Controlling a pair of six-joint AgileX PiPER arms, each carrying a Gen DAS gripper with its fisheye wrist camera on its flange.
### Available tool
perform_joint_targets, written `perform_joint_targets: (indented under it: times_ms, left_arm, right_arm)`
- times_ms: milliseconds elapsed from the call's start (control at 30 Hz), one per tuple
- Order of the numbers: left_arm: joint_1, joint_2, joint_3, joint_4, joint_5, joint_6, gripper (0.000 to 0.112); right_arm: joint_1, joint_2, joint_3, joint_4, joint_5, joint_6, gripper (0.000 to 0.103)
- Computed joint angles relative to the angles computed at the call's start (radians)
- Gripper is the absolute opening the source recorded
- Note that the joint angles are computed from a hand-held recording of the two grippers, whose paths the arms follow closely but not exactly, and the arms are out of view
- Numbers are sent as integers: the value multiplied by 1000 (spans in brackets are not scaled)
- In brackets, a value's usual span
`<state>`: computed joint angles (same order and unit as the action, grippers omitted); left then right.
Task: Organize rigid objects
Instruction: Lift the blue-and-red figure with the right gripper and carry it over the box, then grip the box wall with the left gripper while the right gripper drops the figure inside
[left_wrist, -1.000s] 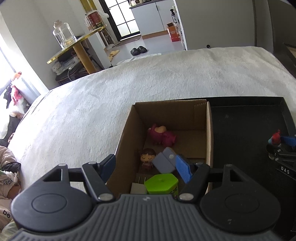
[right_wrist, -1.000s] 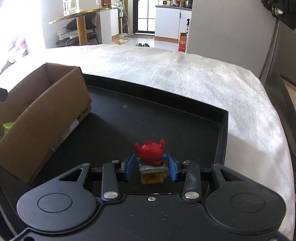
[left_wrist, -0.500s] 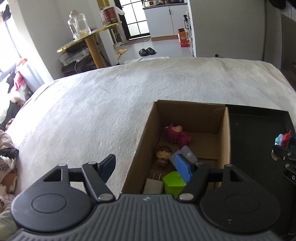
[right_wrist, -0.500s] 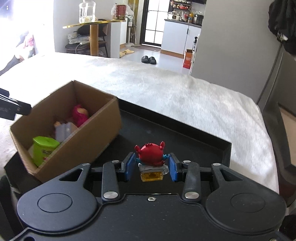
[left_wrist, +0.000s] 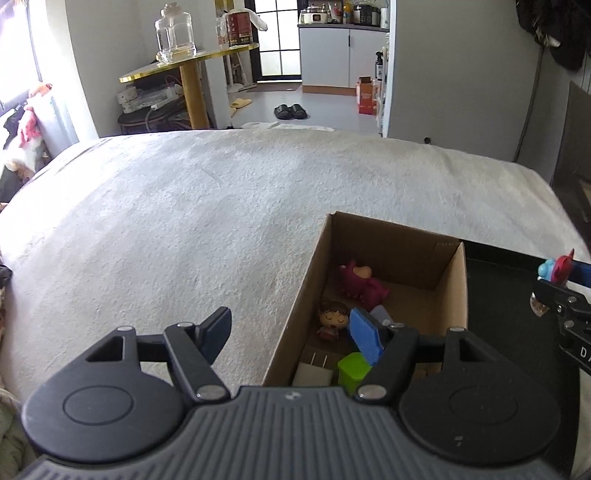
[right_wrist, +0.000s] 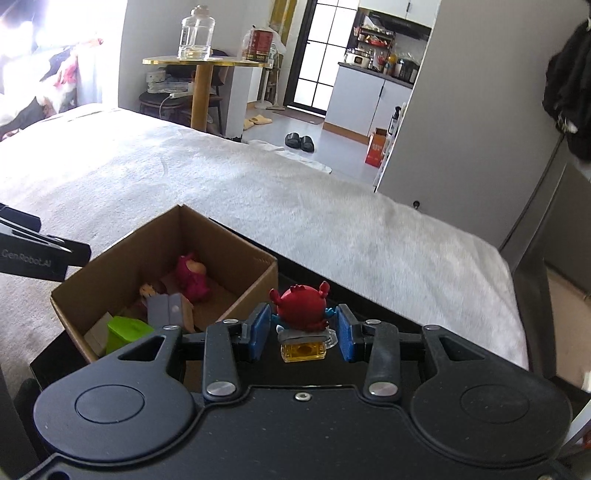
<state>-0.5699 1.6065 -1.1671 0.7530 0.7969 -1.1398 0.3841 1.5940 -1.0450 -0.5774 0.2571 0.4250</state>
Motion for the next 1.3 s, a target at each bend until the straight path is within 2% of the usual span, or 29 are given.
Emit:
perform_joint_targets:
  times_ms: [167, 400, 700, 1100, 1200, 1300]
  left_arm:
    - [57, -20, 49, -50, -110, 36, 67]
    - [126, -28, 114, -141, -237, 117, 67]
    - [222, -15, 162, -344, -394, 317, 65]
    - [300, 12, 173, -660, -482, 616, 64]
    - [314, 24, 166, -755, -483, 704, 62]
    - [319, 38, 158, -768, -480, 716, 57]
  right_arm:
    - [65, 19, -58, -111, 72, 104, 38]
    - [150, 74, -132, -206, 169, 154, 38]
    - [214, 173, -259, -188, 269, 104, 38]
    - [240, 292, -392, -168, 317, 70, 38]
    - [243, 314, -413, -157, 319, 49, 38]
    - [238, 337, -436, -141, 324, 22, 38]
